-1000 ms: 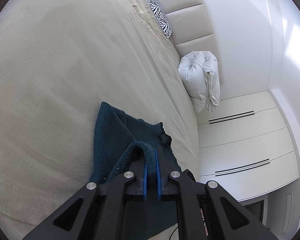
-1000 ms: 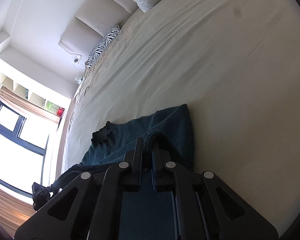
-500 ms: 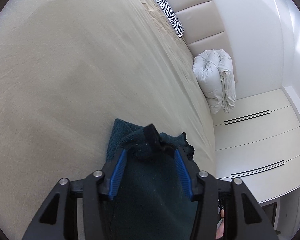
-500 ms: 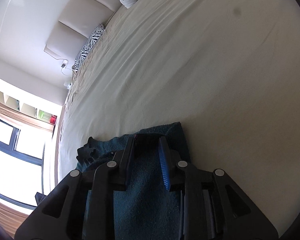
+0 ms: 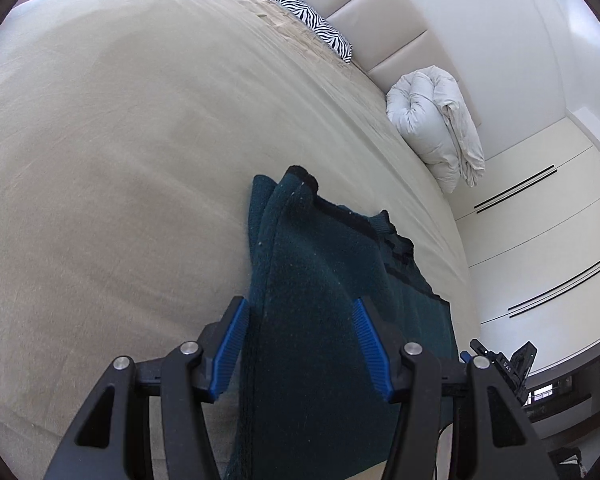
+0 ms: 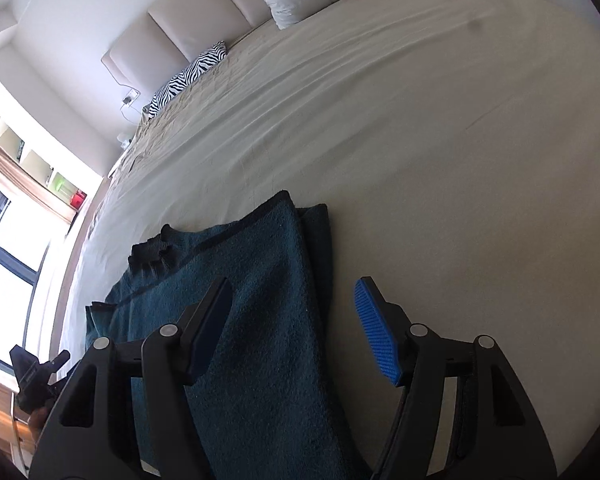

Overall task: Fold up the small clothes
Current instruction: 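Lower the folded hem onto the collar and open both tools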

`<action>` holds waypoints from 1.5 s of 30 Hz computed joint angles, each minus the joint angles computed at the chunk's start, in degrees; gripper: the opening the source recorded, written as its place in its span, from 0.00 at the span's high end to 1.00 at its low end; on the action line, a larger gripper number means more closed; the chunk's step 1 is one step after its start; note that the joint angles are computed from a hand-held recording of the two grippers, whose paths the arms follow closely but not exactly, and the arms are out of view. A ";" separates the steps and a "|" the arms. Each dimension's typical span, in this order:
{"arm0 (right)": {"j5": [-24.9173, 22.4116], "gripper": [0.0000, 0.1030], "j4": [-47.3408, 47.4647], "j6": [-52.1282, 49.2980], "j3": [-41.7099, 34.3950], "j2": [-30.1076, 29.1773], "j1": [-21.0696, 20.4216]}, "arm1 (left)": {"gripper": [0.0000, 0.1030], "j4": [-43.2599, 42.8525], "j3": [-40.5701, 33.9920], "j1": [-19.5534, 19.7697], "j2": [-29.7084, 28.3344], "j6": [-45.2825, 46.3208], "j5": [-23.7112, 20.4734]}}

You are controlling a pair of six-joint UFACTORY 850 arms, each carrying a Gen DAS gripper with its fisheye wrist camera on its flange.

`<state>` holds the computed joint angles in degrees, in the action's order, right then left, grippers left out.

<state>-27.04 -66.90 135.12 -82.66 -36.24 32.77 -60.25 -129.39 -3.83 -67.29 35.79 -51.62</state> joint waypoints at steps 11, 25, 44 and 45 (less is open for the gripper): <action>-1.71 0.68 10.70 -10.61 3.04 0.64 4.85 | 0.65 -0.74 15.15 -0.22 7.92 8.33 4.64; -3.30 0.85 7.89 -5.70 6.94 3.84 8.39 | 0.86 -2.05 24.29 -0.47 13.78 14.20 10.23; -5.01 0.95 -2.28 13.36 13.05 7.14 10.50 | 0.93 -0.64 27.72 -0.53 15.81 17.15 13.67; -4.95 0.95 -2.36 13.59 13.22 7.07 10.58 | 0.93 -0.50 27.59 -0.47 15.63 17.10 13.44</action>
